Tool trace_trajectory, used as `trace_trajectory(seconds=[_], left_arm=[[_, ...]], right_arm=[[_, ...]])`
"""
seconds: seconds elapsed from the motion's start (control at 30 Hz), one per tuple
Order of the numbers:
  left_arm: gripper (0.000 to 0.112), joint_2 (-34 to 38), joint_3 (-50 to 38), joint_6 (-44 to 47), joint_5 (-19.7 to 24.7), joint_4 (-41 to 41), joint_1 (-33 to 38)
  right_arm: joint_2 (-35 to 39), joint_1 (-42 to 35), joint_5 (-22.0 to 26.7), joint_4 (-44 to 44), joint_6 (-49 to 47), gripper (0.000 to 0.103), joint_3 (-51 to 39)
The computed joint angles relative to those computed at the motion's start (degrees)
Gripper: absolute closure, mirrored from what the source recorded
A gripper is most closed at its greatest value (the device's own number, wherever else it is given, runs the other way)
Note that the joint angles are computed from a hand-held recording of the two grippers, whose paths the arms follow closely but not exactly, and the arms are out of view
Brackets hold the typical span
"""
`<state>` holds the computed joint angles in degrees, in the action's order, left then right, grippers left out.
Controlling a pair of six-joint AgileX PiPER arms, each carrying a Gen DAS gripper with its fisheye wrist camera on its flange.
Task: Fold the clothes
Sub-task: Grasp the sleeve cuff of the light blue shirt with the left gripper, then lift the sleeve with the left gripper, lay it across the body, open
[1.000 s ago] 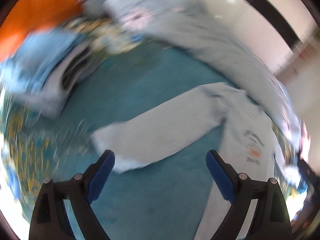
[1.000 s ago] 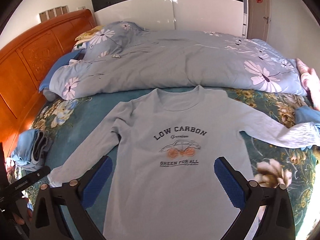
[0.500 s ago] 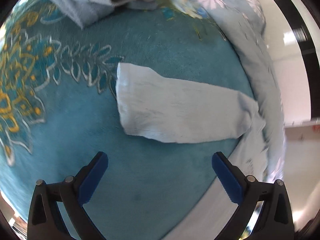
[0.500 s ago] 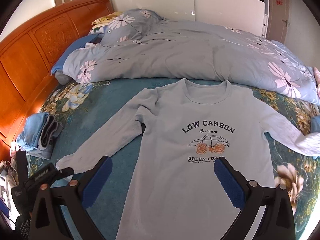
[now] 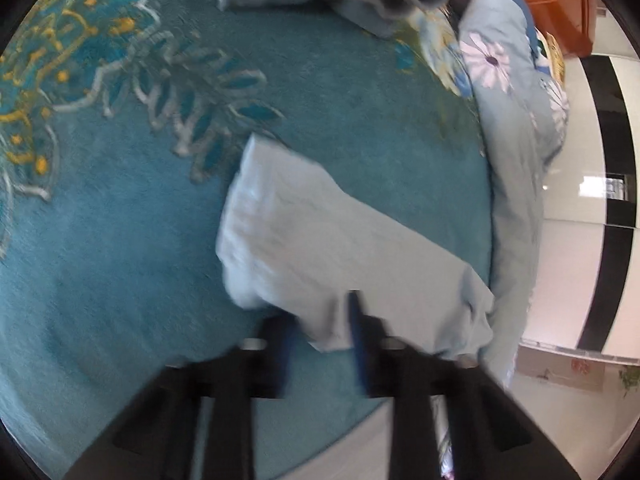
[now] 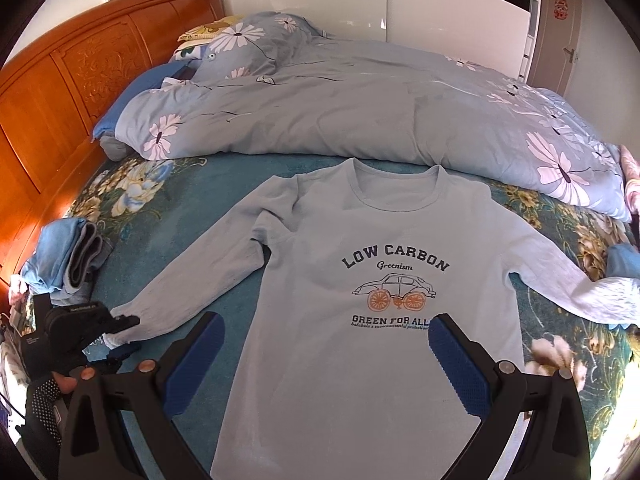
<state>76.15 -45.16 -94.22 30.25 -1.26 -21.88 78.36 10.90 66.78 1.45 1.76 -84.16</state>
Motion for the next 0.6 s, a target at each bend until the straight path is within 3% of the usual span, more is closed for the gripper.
trace_trajectory(seconds=[0.3, 0.43, 0.6], left_arm=[[0.108, 1.0, -14.9, 3.3, 23.0, 18.8, 0.0], [0.107, 5.4, -25.1, 9.3, 29.4, 25.7, -0.4], [0.107, 15.3, -44.3, 21.0, 31.5, 28.0, -2.2]], right_arm=[[0.4, -3.7, -1.0, 4.2, -4.1, 0.000, 1.7], [0.9, -7.0, -1.5, 6.5, -6.9, 0.000, 2.4], [1.2, -12.9, -1.2, 10.3, -11.4, 0.000, 2.6]])
